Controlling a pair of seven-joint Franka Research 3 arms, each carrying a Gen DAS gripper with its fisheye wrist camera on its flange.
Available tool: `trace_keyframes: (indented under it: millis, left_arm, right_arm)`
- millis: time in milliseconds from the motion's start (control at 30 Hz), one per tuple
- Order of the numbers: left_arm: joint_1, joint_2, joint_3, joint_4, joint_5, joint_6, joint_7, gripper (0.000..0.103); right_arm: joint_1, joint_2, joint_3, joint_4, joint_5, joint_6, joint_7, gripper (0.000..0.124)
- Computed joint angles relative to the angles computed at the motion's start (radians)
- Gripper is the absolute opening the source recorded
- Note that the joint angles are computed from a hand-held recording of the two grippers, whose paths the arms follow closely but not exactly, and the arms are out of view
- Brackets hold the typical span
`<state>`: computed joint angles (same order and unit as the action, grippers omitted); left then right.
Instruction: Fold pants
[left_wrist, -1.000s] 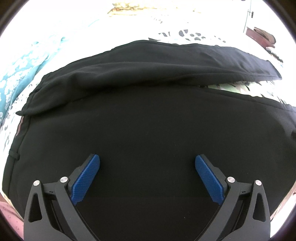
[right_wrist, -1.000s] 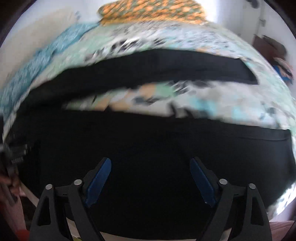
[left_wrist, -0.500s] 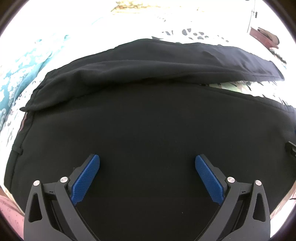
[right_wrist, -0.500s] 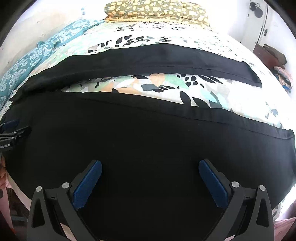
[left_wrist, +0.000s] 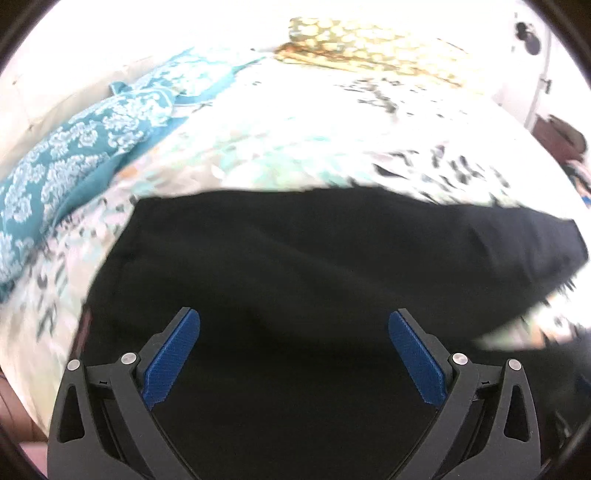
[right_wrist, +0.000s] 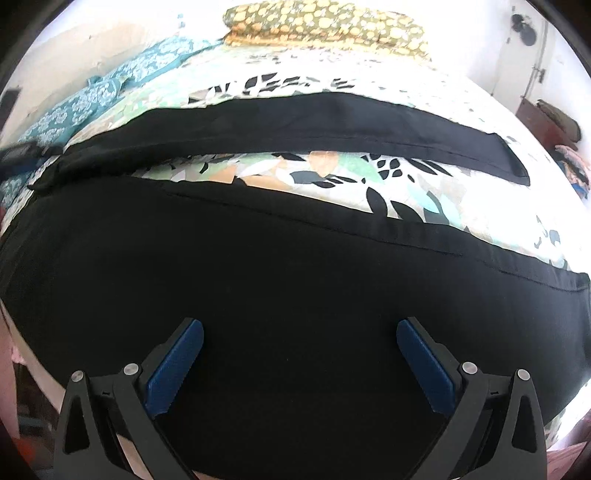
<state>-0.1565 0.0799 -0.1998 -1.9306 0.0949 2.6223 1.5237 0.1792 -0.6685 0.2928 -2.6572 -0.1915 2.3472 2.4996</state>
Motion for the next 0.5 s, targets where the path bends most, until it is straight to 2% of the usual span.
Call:
trace_keyframes:
  millis: [100,133,167,200,233,333,400,500]
  left_arm:
    - [-0.029,0.131,0.043,0.128,0.178,-0.108,-0.14,0.103]
    - [-0.017,0.155,0.05,0.121,0.151,-0.098,-0.14,0.103]
    - [0.024,0.144,0.023,0.081,0.098,-0.032,-0.123,0.103]
    - [0.048,0.115,0.015,0.008,0.067,0.081,-0.118,0.103]
    - [0.049,0.101,0.019,-0.032,0.072,0.137,-0.118,0.103]
    - [0.039,0.093,0.03,-0.051,0.123,0.161,-0.157,0.103]
    - [0.032,0.087,0.036,-0.063,0.154,0.176,-0.186,0.103]
    - [0.022,0.098,0.046,-0.057,0.21,0.19,-0.234,0.103]
  right_arm:
    - [-0.012,-0.071,-0.046,-0.039,0.015,0.057,-0.014,0.103]
    - [-0.028,-0.096,-0.059,-0.049,0.015,0.07,-0.027,0.103]
    - [-0.054,-0.124,-0.084,-0.058,0.006,0.077,-0.059,0.103]
    - [-0.081,-0.14,-0.103,-0.059,-0.001,0.078,-0.095,0.103]
    - [-0.117,-0.156,-0.14,-0.059,-0.017,0.079,-0.153,0.103]
    - [-0.24,-0.142,-0.222,-0.024,-0.058,0.082,-0.298,0.103]
    - [-0.33,-0.073,-0.297,0.028,-0.076,0.096,-0.396,0.103]
    - [-0.422,0.097,-0.396,0.15,-0.016,0.074,-0.483,0.103]
